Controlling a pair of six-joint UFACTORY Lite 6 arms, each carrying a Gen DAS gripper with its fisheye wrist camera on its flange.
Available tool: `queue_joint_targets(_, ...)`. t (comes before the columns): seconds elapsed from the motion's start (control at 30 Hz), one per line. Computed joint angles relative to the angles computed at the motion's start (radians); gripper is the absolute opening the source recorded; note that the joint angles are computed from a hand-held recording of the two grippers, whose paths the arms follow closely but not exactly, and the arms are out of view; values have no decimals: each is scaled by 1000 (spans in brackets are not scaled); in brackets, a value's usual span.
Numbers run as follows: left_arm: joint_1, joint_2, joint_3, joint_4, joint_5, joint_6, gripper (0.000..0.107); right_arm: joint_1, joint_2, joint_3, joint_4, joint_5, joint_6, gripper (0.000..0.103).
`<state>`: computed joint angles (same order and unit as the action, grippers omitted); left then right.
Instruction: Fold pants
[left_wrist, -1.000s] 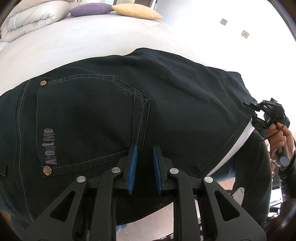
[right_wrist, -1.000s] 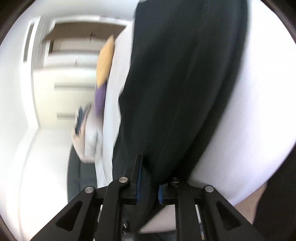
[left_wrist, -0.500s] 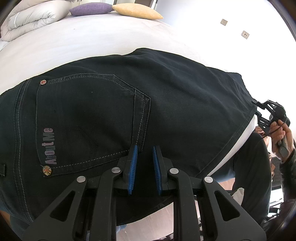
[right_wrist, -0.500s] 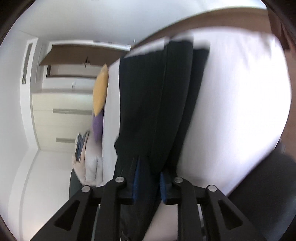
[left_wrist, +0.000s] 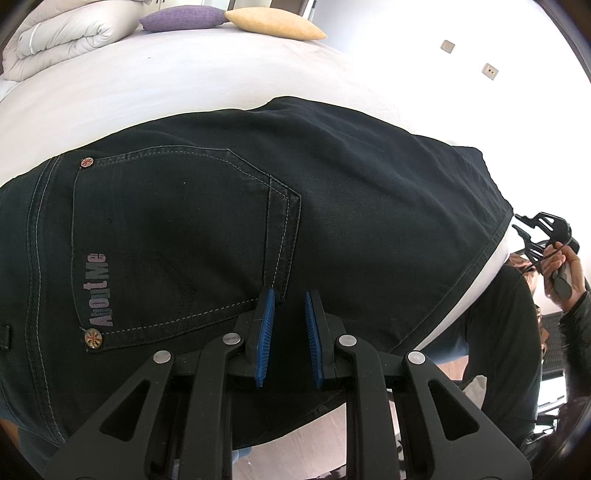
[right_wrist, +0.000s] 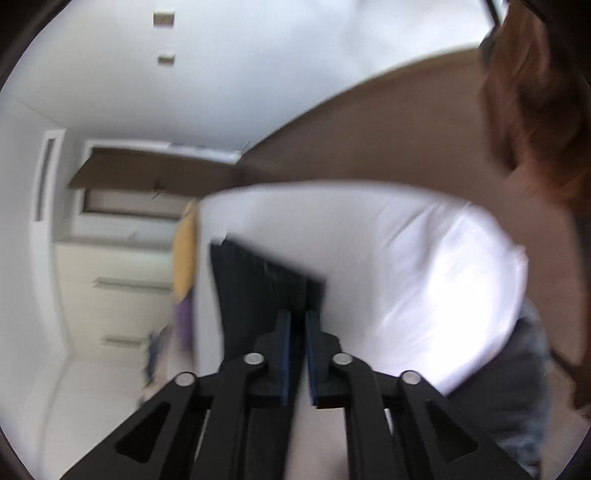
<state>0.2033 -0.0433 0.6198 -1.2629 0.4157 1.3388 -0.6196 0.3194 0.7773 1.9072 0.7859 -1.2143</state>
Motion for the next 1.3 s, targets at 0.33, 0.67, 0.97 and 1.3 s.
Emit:
queue_joint_targets(0.33, -34, -5, -1, 12, -34, -39, 17, 534, 133, 393, -270, 120, 168, 11)
queue_joint_targets(0.67, -32, 4, 7, 18, -26, -43, 17, 738, 682, 1051, -525, 83, 574, 0)
queue_joint_targets(0.97, -24, 11, 5, -7, -24, -15, 17, 386, 727, 1097, -250, -99, 346, 0)
queue_joint_targets(1.3, -30, 4, -6, -23, -37, -7, 17, 380, 351, 621, -124, 42, 122, 5)
